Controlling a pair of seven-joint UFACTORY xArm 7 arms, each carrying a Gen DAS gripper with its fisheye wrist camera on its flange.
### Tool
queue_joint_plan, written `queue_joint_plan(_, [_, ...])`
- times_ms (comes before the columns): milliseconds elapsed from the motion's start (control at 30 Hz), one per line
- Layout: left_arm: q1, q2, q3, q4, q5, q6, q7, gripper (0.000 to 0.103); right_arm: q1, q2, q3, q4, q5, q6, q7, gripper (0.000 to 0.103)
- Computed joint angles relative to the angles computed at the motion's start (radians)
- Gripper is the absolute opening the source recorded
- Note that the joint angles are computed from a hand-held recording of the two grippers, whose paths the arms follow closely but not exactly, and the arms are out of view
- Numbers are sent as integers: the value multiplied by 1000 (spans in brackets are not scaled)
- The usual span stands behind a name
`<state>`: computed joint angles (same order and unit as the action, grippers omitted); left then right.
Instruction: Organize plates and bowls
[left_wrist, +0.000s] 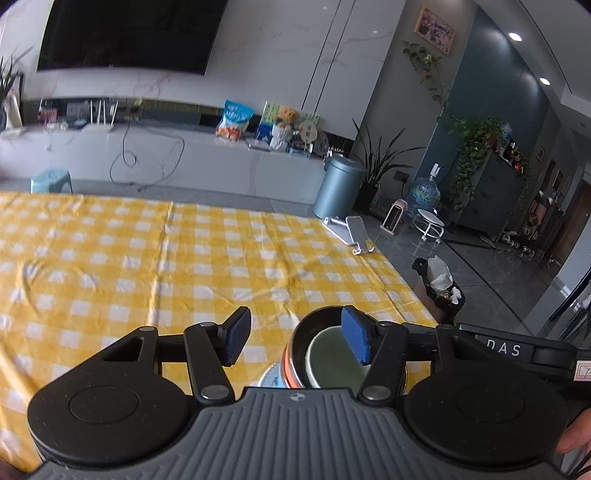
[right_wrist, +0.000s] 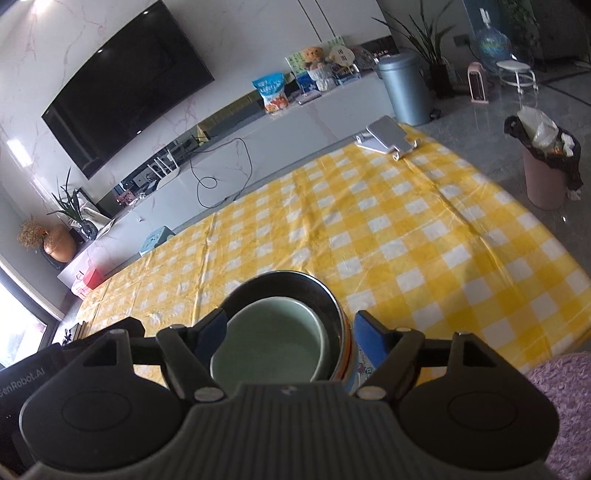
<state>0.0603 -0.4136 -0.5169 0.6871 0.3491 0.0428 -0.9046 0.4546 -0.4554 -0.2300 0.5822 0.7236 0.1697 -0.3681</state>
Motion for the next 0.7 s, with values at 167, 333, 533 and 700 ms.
queue_joint_plan(167, [133, -191, -134, -51, 83, 24, -27, 72, 13, -123, 61, -104, -81, -120, -7, 84])
queue_joint_plan(333, [148, -343, -175, -113, 79, 55, -21, 85, 18, -220, 108, -200, -169, -193, 15, 87])
queue_joint_plan(533, [134, -461, -216, -157, 63, 140, -42, 88, -5, -314, 173, -298, -248, -225, 82, 88])
queue_joint_plan(700, [46, -447, -179, -186, 32, 222, -61, 89, -68, -392, 253, -380, -310, -226, 155, 89])
